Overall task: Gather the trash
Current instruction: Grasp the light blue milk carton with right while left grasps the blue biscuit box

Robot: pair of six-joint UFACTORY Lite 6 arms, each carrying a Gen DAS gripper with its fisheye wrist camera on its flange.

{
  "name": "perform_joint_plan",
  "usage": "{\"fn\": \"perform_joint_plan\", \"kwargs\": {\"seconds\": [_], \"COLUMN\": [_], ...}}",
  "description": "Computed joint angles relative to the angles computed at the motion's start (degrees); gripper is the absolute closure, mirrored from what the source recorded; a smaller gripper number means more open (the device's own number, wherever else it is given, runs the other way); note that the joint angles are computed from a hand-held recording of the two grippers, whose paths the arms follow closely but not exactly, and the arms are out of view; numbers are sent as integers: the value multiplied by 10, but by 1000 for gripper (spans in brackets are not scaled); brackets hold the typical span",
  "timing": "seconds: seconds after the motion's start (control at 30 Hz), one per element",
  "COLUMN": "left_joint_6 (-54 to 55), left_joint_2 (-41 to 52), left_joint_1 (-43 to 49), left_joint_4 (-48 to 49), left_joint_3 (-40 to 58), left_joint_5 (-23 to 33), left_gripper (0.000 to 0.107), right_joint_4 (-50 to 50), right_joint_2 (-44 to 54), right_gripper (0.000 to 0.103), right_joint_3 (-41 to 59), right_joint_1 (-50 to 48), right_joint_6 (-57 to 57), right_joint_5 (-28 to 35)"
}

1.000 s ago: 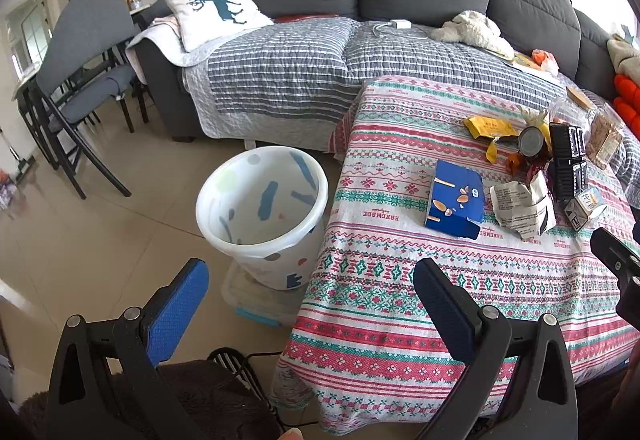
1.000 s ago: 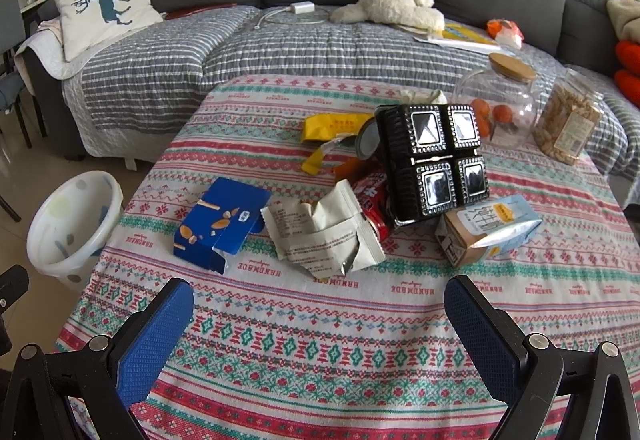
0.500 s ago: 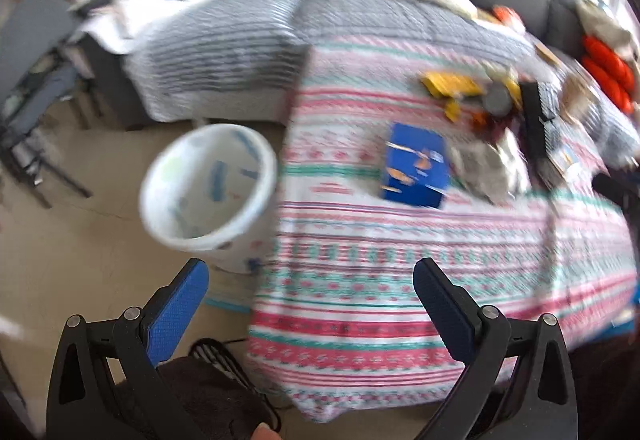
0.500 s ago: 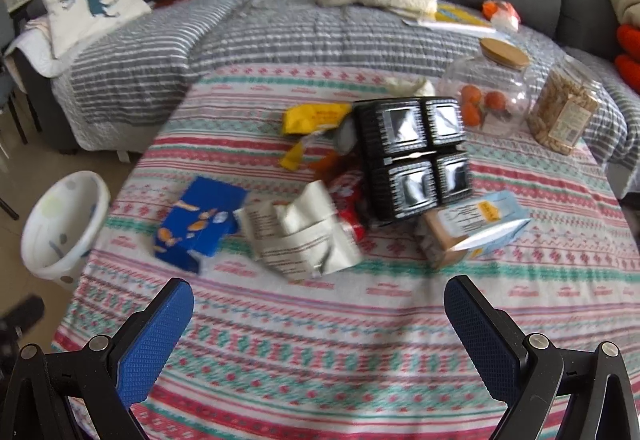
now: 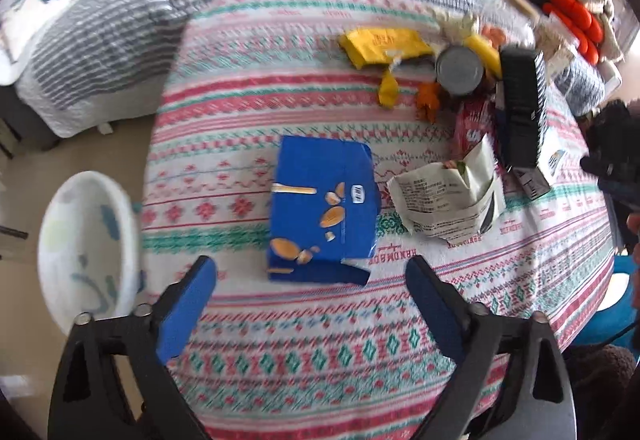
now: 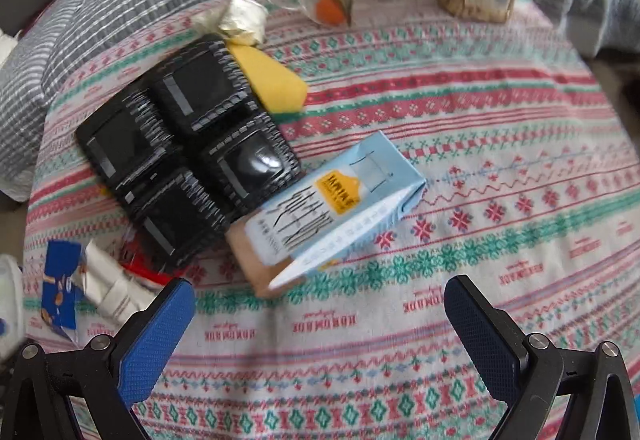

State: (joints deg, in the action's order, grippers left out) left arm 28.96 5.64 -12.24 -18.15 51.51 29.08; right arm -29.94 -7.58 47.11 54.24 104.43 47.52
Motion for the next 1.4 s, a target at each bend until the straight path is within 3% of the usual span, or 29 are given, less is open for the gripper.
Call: {"fn": "perform_joint_plan", "kwargs": {"seconds": [0.17,0.33,0.57,0.77,0.8,0.83,0.87,0.9,0.93,1.1,1.17,1.23,1.4], "left_joint_6": [-36,-80,-104,-33,-27,-17,-13,-11,-3,17,-12,-24,-28], "left_joint_2": [72,117,141,108,103,95,90,82,74,45,28,22,39], "left_joint_1": [-40,-62,-69,-71,-73,-72,-72,-70,-66,-49,-53,-52,-45], "left_joint_4": [27,76,94,24,16,4,-2,-5,-13,-25,8,26,46], "left_joint_3": [46,75,97,69,64,59,54,48,42,24,13,10,25], "left_joint_5": [-24,-31,-41,-37,-35,-33,-31,-30,-27,-21,-24,-32,-38], "left_gripper": [18,26,41,70,78,84,85,85,87,83,69,39,32], "right_joint_4": [11,72,113,113,96,66,57,61,82,31,-1,-24,-48], "right_joint_2": [-19,43,110,124,123,112,105,94,79,-2,-41,-80,-171], "right_gripper": [0,2,3,5,11,25,34,53,59,60,60,60,60], "right_joint_3": [-33,-29,-3,-11,-12,-19,-24,-33,-45,-98,-117,-134,-168], "right_joint_1": [-81,-147,-172,-186,-183,-176,-175,-173,-170,-135,-111,-84,-6], "right_joint_6": [-34,-103,-136,-123,-104,-73,-63,-63,-75,10,51,80,134], "right_joint_5": [-45,-134,-191,-236,-234,-238,-246,-255,-258,-236,-216,-186,-82]}}
